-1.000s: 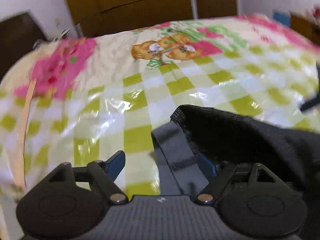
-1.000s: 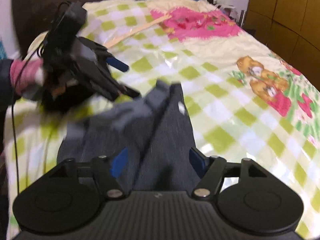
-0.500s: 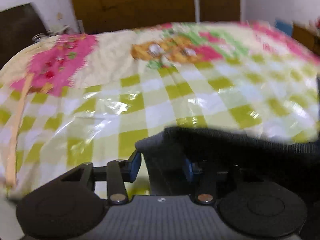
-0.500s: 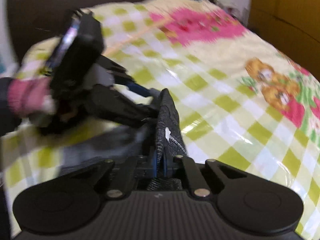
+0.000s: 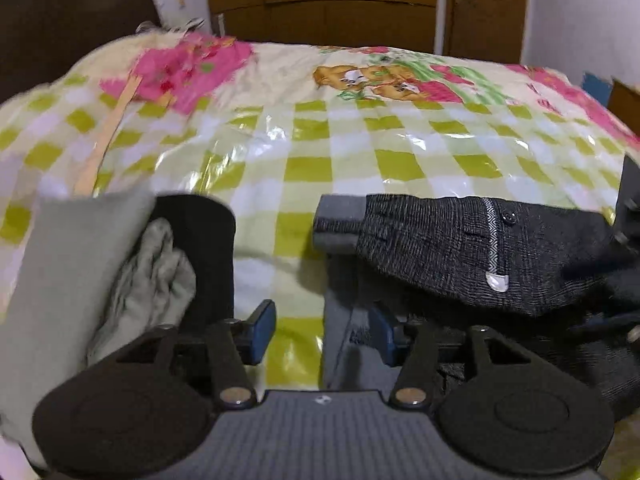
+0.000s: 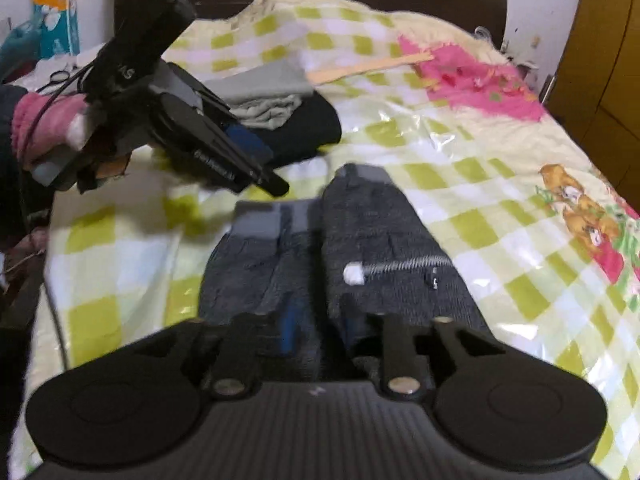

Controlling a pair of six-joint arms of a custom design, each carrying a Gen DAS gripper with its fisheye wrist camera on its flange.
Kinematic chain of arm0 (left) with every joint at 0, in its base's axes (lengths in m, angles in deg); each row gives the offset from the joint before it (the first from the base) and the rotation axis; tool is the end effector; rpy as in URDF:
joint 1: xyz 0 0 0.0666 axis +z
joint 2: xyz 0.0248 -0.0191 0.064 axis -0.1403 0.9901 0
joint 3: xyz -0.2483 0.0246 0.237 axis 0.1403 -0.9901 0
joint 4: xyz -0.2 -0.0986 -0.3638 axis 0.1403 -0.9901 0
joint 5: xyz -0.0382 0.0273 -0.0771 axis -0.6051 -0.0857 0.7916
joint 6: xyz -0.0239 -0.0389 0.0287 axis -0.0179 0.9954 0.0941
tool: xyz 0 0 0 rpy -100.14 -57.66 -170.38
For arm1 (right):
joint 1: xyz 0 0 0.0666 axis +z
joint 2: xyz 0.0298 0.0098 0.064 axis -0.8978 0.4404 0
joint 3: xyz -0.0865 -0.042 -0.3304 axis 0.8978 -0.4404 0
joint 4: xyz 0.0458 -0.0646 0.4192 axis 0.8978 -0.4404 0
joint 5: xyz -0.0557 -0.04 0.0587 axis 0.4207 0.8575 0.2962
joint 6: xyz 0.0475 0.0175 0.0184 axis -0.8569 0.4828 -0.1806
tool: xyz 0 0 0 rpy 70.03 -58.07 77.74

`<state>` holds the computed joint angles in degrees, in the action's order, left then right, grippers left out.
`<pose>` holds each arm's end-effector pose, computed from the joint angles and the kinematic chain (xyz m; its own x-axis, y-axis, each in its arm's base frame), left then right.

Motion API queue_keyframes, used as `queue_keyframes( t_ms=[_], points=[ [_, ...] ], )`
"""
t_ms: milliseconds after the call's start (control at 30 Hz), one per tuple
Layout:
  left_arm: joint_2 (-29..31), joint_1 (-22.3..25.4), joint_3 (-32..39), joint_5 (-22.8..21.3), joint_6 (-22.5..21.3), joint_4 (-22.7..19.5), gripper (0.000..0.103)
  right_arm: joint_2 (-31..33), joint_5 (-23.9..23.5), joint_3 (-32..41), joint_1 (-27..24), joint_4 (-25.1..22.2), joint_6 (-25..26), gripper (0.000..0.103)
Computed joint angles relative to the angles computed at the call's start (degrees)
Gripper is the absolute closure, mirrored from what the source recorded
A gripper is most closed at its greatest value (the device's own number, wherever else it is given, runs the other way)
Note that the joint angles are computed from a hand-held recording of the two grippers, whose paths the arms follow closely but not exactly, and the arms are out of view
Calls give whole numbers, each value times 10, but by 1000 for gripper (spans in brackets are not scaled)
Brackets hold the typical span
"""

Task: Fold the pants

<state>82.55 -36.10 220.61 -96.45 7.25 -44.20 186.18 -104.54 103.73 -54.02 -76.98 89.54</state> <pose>0.6202 -0.3200 0.4494 -0.7101 0.1388 -0.6902 0.1468 0.9880 0.0477 0.5969 0.1187 0.4596 -0.2219 -0.7135 -0.6646 -0.8533 0.4719 -0.2217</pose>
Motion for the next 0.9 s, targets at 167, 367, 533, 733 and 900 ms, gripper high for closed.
queue_keyframes(
  t_ms=[167, 367, 533, 733, 900],
  points=[
    [-2, -3, -2, 6, -56, 3, 27, -12, 60, -57, 17, 67, 86, 56],
    [7, -26, 0, -28, -146, 21, 23, 85, 48, 100, -6, -33, -16, 92],
    [14, -43, -5, -63, -214, 89, 19, 110, -28, 195, -28, -116, -46, 96],
    [16, -51, -19, -99, -308, 132, 11, 93, -55, 187, -30, -158, 5, 102],
    [87, -47, 78, -94, -322, 81, 11, 67, -12, 125, -20, -109, 37, 86]
  ],
)
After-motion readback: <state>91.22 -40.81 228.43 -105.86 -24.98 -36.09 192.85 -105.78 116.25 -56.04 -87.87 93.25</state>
